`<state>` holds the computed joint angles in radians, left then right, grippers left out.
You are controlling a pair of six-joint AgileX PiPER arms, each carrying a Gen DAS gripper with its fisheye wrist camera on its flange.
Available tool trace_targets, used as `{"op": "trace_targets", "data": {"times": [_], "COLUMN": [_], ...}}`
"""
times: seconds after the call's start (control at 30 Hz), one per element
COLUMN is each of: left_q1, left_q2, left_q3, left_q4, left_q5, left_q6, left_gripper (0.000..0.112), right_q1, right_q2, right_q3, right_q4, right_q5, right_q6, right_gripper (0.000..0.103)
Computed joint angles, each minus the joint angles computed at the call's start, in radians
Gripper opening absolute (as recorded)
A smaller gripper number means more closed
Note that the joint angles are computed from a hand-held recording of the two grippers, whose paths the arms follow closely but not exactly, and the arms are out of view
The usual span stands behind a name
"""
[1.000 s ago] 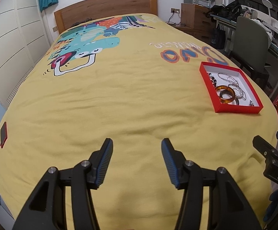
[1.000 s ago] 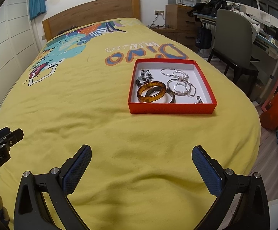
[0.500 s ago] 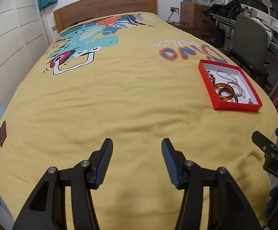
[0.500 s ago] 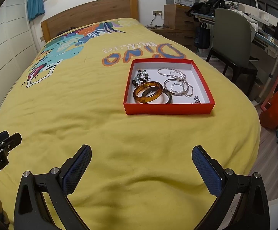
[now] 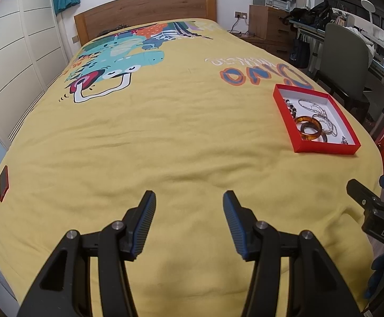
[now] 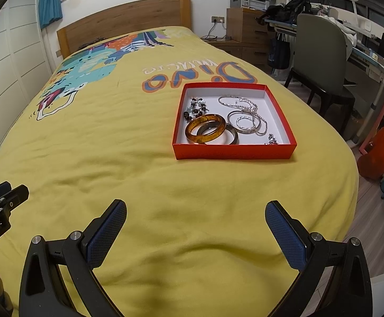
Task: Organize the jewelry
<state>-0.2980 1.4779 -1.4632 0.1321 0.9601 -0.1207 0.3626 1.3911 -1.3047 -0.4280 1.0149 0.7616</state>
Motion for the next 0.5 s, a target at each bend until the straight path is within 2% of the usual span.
{"op": "trace_targets", "data": {"times": [0.5], "left_q1": [0.006], "left_q2": [-0.031], "left_q3": [0.018], "left_q4": [-0.010], "left_q5": [-0.008], "left_q6": [0.011], "left_gripper": [0.051], "right_q1": [0.015], "right_q2": [-0.013], "right_q3": [0.003], "right_q4": [-0.021], "right_q5": [0.005], "right_q6": [0.018], "right_gripper": [0.103]}}
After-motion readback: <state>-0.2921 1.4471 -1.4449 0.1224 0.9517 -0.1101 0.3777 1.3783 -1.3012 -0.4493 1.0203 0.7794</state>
